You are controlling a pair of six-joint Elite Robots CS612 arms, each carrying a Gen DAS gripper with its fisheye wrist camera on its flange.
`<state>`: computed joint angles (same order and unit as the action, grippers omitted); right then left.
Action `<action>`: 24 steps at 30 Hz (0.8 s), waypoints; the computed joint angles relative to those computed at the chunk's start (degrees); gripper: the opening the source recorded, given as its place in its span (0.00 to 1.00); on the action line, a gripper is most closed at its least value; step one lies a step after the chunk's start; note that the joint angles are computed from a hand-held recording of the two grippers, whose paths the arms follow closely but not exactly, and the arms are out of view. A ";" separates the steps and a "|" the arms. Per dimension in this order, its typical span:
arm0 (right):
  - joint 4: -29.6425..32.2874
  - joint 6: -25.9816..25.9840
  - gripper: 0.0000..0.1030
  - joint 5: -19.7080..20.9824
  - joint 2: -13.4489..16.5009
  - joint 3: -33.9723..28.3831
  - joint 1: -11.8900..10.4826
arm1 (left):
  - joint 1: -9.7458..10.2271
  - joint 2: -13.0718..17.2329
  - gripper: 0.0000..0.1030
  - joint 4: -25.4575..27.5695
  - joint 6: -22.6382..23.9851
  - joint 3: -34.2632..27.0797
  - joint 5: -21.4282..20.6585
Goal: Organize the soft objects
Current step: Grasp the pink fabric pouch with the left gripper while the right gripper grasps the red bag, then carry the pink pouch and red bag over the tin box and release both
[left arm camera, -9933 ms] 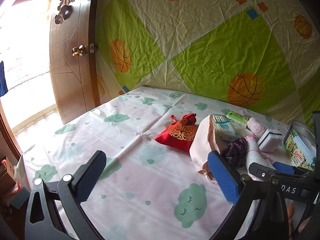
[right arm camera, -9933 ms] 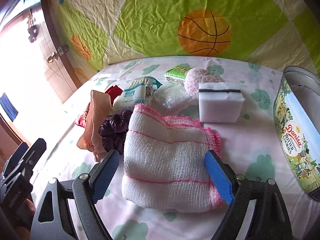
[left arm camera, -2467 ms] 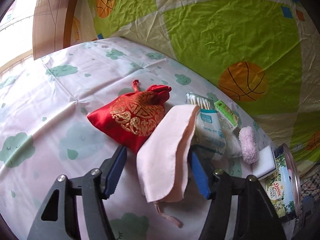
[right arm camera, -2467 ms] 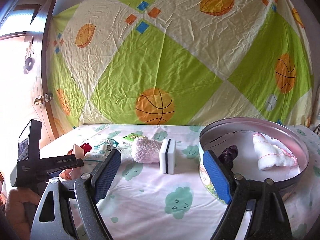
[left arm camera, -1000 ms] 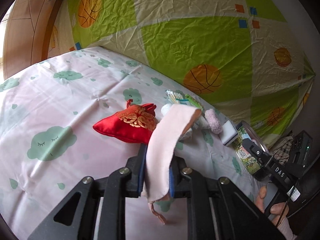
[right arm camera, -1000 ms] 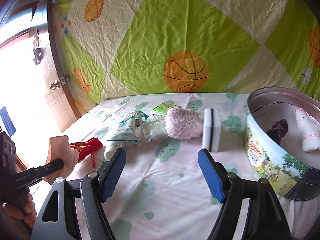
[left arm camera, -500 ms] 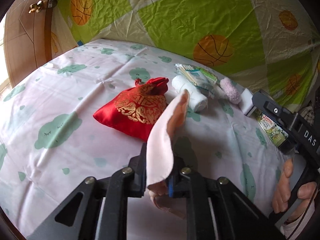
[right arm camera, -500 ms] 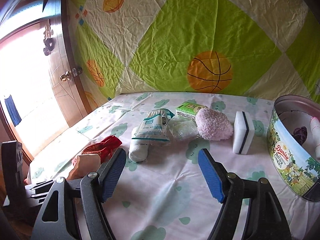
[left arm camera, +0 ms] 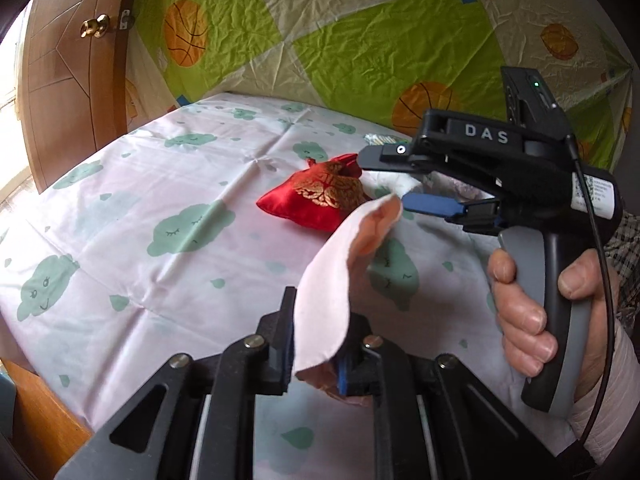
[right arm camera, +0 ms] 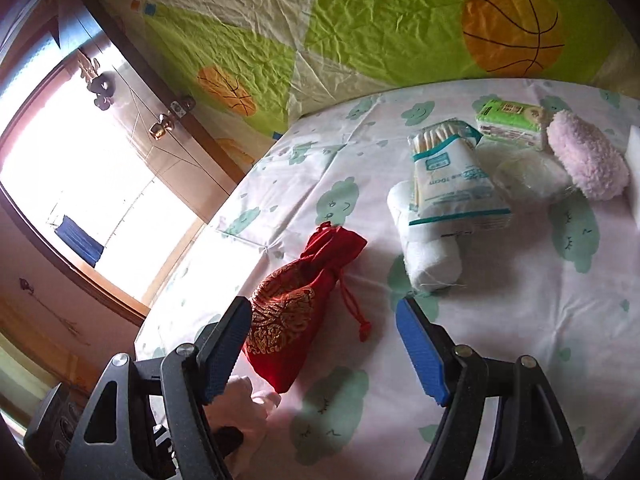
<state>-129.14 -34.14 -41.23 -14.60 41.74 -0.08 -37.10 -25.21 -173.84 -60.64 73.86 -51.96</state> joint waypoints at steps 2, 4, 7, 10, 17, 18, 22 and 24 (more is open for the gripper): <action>3.70 -0.22 0.74 -0.60 0.56 -1.57 0.77 | -0.15 -0.56 0.14 0.20 -3.04 1.45 1.31; 4.72 -0.26 0.74 -1.69 0.68 -1.90 1.45 | -0.14 -0.97 0.13 0.53 -6.10 2.66 2.09; -0.47 -0.50 0.72 -4.09 -0.17 0.61 2.44 | -0.12 -1.19 0.13 -0.21 -9.63 3.79 2.70; -4.24 -4.54 0.28 -7.66 -1.12 2.97 3.01 | -0.34 -1.37 0.13 0.71 -11.84 4.08 4.76; -1.64 -10.92 0.10 0.03 -1.66 3.71 0.95 | -0.69 -1.53 0.13 0.02 -13.29 3.99 8.52; -1.81 -11.70 0.10 2.11 -1.96 4.12 0.55 | -0.81 -1.62 0.13 -0.32 -13.28 4.07 9.26; -7.81 -12.99 0.10 9.68 -3.79 7.91 -1.56 | -1.17 -1.70 0.13 -1.75 -12.18 3.51 12.18; -11.64 -13.10 0.11 12.84 -4.38 9.53 -2.63 | -1.29 -1.58 0.13 -2.35 -10.31 2.61 13.29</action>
<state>-140.78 -47.24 -28.39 -18.98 51.27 -2.70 -38.38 -26.79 -176.19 -70.95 76.47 -38.67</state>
